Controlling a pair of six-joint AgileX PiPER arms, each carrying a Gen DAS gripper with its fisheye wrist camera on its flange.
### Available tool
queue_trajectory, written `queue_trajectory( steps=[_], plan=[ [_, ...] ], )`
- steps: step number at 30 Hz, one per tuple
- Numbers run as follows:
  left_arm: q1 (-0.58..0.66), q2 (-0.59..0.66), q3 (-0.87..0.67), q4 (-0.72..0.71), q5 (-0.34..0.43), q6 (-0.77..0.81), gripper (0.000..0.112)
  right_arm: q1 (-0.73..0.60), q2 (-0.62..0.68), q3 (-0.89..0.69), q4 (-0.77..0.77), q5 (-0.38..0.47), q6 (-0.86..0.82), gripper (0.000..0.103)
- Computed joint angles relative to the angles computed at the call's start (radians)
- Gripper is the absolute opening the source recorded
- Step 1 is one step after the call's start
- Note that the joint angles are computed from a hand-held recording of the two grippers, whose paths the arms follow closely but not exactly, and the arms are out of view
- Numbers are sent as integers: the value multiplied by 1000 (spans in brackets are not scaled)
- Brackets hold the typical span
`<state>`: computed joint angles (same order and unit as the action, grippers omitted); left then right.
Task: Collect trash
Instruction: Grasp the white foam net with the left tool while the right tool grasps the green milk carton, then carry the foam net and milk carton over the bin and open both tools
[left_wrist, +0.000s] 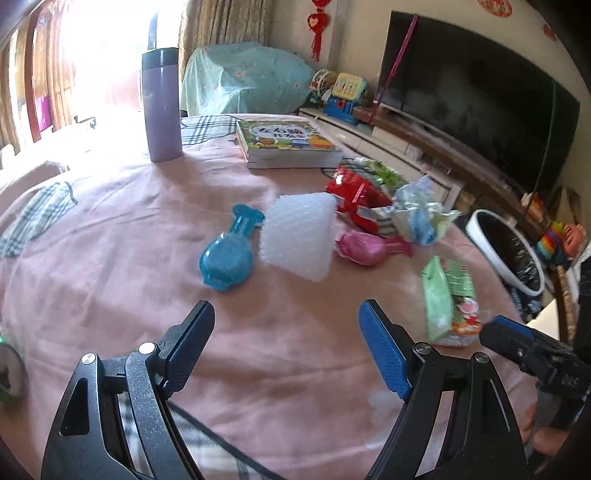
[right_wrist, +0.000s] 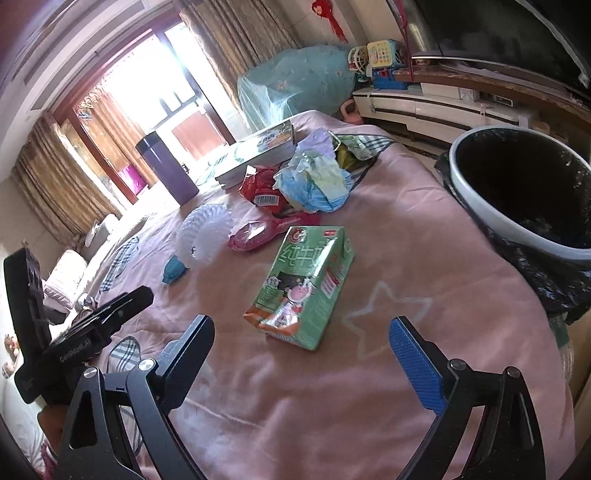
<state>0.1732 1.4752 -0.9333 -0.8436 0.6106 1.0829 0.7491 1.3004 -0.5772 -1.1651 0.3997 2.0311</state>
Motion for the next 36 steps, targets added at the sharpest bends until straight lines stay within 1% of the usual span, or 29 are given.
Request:
queue_trajectory(
  steps=[3, 6, 8, 10, 11, 12, 13, 14, 15, 16, 17, 18, 20, 22, 25, 28, 30, 32, 34, 36],
  plan=[
    [-25, 48, -52, 26, -9, -28, 83, -23, 36, -29, 33, -30, -43, 93],
    [-53, 92, -98, 42, -31, -52, 83, -39, 74, -69, 70, -35, -96, 91],
    [-69, 131, -133, 45, -32, -62, 82, -60, 104, -98, 111, -46, -152, 90],
    [-89, 161, -161, 68, -43, -88, 74, -81, 138, -126, 164, -54, -214, 85],
    [-102, 181, -176, 84, -48, -105, 65, -87, 147, -131, 184, -55, -235, 83],
    [-109, 200, -193, 97, -42, -120, 55, -96, 162, -142, 218, -57, -273, 79],
    [-115, 221, -211, 108, -32, -132, 48, -104, 175, -149, 241, -57, -300, 76],
    [-121, 238, -224, 122, -25, -144, 34, -99, 176, -151, 226, -43, -290, 73],
    [-126, 246, -230, 129, -24, -148, 27, -100, 173, -150, 231, -38, -303, 66],
    [-124, 245, -224, 119, -26, -135, 25, -109, 165, -140, 232, -58, -315, 64],
    [-120, 234, -209, 97, -31, -106, 18, -118, 152, -126, 233, -75, -323, 62],
    [-118, 225, -200, 91, -32, -96, 14, -122, 140, -116, 233, -76, -329, 58],
    [-108, 197, -172, 81, -33, -77, 12, -127, 107, -86, 208, -82, -310, 50],
    [-95, 178, -157, 68, -18, -65, 11, -134, 76, -66, 227, -82, -337, 48],
    [-57, 134, -125, 26, 33, -36, 11, -133, 20, -26, 223, -74, -341, 47],
    [-44, 89, -91, -1, 56, -17, 11, -125, -38, 13, 210, -55, -323, 46],
    [-36, 62, -71, -24, 84, -2, 11, -115, -72, 34, 198, -31, -312, 46],
    [-39, 37, -47, -40, 103, 7, 11, -87, -106, 49, 190, 26, -301, 46],
    [-62, 12, -24, -34, 103, -5, 11, -64, -112, 48, 197, 69, -316, 46],
    [-86, -6, -3, -23, 92, -13, 11, -87, -106, 50, 245, 45, -378, 46]
  ],
)
